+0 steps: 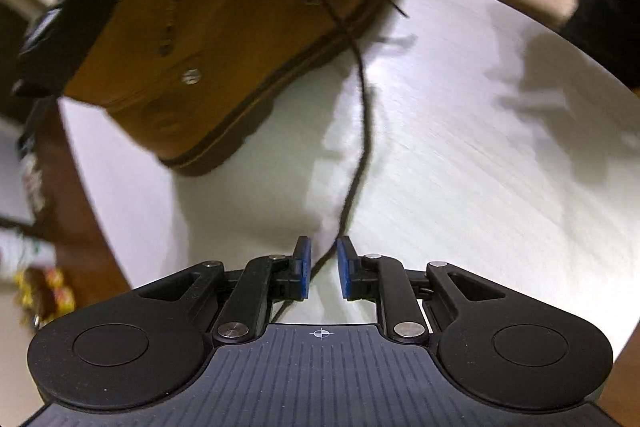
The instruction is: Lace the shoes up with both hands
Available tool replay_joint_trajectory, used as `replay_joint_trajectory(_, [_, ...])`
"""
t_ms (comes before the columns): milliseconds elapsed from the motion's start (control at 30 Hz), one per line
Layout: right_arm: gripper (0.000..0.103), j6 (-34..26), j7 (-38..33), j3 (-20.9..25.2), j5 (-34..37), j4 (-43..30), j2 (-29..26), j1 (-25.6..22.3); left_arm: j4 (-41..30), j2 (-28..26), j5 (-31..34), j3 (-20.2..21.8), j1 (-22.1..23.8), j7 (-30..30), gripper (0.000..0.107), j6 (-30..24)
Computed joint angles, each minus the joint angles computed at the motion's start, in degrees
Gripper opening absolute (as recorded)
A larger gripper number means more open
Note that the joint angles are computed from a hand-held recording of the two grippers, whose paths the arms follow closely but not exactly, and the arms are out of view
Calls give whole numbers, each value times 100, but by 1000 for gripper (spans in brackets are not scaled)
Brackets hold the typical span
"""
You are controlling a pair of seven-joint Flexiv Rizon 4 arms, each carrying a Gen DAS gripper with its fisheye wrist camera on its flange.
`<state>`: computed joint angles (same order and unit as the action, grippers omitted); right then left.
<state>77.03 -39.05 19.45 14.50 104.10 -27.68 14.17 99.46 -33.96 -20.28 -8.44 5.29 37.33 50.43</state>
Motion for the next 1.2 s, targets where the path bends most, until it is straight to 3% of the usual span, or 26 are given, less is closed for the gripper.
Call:
replay_joint_trajectory(133, [15, 110, 95, -48, 40, 94, 58, -13, -373, -139, 335, 174, -174, -234, 5, -420])
replay_joint_trajectory(233, [15, 80, 80, -11, 71, 121, 93, -79, -944, -296, 715, 540, -530, -1427, 1, -1109])
replay_joint_trajectory(333, [14, 99, 16, 62, 163, 60, 21, -144, -1656, -470, 361, 577, -508, -3068, 1, -2510])
replay_joint_trajectory(433, [14, 367, -353, 435, 455, -70, -125, -401, -2398, -683, -225, 425, -255, -4564, 1, -3989])
replay_joint_trajectory(600, [16, 1131, -1275, 1377, 788, -510, -633, -908, -3325, -1071, -813, 157, 66, -5867, 1, -5377])
replay_joint_trajectory(700, [21, 1543, -1551, 1689, 606, -675, -874, -1021, -3652, -1219, -966, 65, 141, -6188, 1, -5700])
replay_joint_trajectory(767, [21, 1800, -1498, 1638, 430, -705, -936, -934, -3721, -1244, -988, 39, 151, -6233, 1, -5750])
replay_joint_trajectory(967, [21, 2050, -1051, 547, -208, -684, -853, -67, -3435, -1129, -1069, 14, 144, -6121, 1, -5660])
replay_joint_trajectory(1100, [20, 2083, -954, 327, -684, -691, -948, 108, -3581, -1139, -1144, -14, 184, -6180, 1, -5816])
replay_joint_trajectory(1133, [18, 2115, -926, 295, -785, -691, -993, 131, -3661, -1167, -1168, -27, 188, -6225, 1, -5866])
replay_joint_trajectory(1167, [4, 2133, -905, 352, -880, -681, -1021, 79, -3721, -1188, -1193, -39, 192, -6259, 1, -5906])
replay_joint_trajectory(1200, [4, 2160, -876, 491, -958, -674, -1057, -42, -3701, -1178, -1222, -49, 194, -6253, 1, -5905])
